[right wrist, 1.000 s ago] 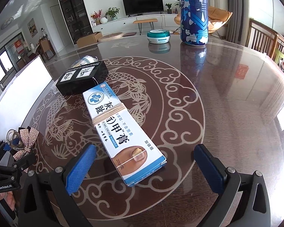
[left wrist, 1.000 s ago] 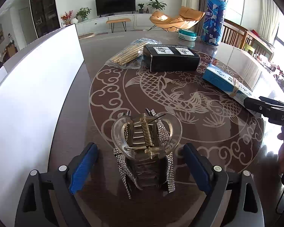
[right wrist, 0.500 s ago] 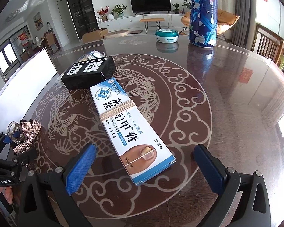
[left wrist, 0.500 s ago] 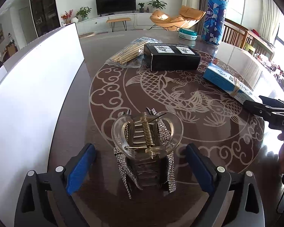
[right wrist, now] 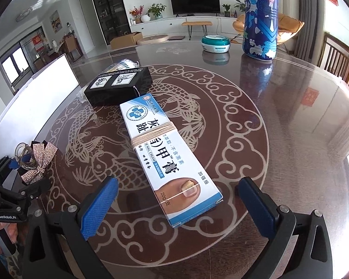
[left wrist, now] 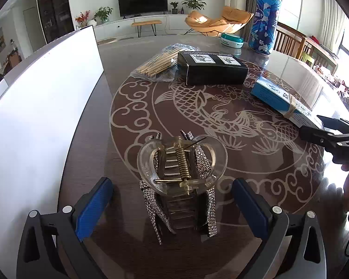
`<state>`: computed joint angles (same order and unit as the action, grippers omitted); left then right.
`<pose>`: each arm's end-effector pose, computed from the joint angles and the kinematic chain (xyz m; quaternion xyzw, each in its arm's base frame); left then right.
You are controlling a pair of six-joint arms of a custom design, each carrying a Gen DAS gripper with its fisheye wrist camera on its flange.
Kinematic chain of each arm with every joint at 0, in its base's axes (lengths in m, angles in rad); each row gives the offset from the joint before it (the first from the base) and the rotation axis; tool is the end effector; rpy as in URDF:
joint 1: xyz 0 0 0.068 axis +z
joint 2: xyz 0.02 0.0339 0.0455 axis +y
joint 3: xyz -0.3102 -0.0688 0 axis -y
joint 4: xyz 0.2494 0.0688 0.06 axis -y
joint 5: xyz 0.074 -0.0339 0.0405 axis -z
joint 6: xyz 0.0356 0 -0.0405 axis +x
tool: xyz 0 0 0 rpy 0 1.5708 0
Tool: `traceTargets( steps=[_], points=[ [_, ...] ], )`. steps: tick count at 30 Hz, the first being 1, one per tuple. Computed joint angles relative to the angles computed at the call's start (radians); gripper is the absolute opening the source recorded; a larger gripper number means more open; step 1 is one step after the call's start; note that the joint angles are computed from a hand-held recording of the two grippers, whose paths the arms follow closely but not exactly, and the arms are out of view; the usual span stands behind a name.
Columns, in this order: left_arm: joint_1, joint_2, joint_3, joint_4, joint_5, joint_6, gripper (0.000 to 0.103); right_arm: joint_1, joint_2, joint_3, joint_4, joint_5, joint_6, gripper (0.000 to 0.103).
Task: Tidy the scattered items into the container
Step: 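Lift the hair clip with the left tool while the right tool lifts the cream box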
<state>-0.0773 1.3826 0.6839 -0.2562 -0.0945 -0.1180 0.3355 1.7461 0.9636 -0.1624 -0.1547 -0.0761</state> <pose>0.2542 -0.0163 0.2144 -0.0337 0.9514 0.0153 0.3057 0.3355 0.1228 0.1972 -0.2171 0.9237 0.1126 0.2949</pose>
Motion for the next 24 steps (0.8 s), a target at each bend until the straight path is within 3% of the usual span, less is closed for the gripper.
traceTargets(
  steps=[3,4,5,6,7,8,9,14,16,17,18,19,24],
  points=[
    [0.01,0.003,0.008,-0.011,0.014,0.017,0.103,0.03,0.065,0.092,-0.058,-0.018,-0.082,0.103],
    [0.009,-0.008,0.0,-0.003,0.007,0.012,0.095,0.039,0.076,0.114,-0.073,-0.023,-0.102,0.099],
    [0.01,-0.026,-0.012,0.009,0.001,0.006,0.076,0.05,0.079,0.125,-0.082,-0.012,-0.12,0.084],
    [0.011,-0.04,-0.02,0.014,0.0,0.007,0.069,0.06,0.074,0.128,-0.091,-0.004,-0.137,0.065],
    [0.011,-0.05,-0.025,0.015,0.001,0.01,0.059,0.064,0.065,0.125,-0.101,-0.013,-0.149,0.056],
    [0.012,-0.061,-0.035,0.021,0.003,0.013,0.056,0.064,0.052,0.118,-0.117,-0.029,-0.158,0.044],
    [0.012,-0.073,-0.046,0.024,0.008,0.016,0.056,0.061,0.035,0.103,-0.133,-0.05,-0.165,0.042],
    [-0.065,-0.185,-0.098,-0.051,-0.001,0.021,0.056,0.045,-0.124,-0.059,-0.184,-0.102,-0.225,0.043],
    [-0.097,-0.222,-0.113,-0.082,-0.023,-0.011,0.058,0.022,-0.149,-0.076,-0.22,-0.115,-0.231,0.062],
    [-0.105,-0.228,-0.114,-0.095,-0.032,-0.028,0.065,0.015,-0.144,-0.065,-0.247,-0.111,-0.224,0.09],
    [-0.11,-0.225,-0.111,-0.107,-0.038,-0.043,0.07,0.011,-0.14,-0.054,-0.266,-0.107,-0.216,0.098],
    [-0.111,-0.219,-0.107,-0.113,-0.042,-0.053,0.078,0.01,-0.144,-0.047,-0.273,-0.107,-0.217,0.1],
    [-0.108,-0.185,-0.089,-0.103,-0.051,-0.067,0.079,0.069,-0.084,0.067,-0.359,-0.04,-0.243,0.1]
  ],
)
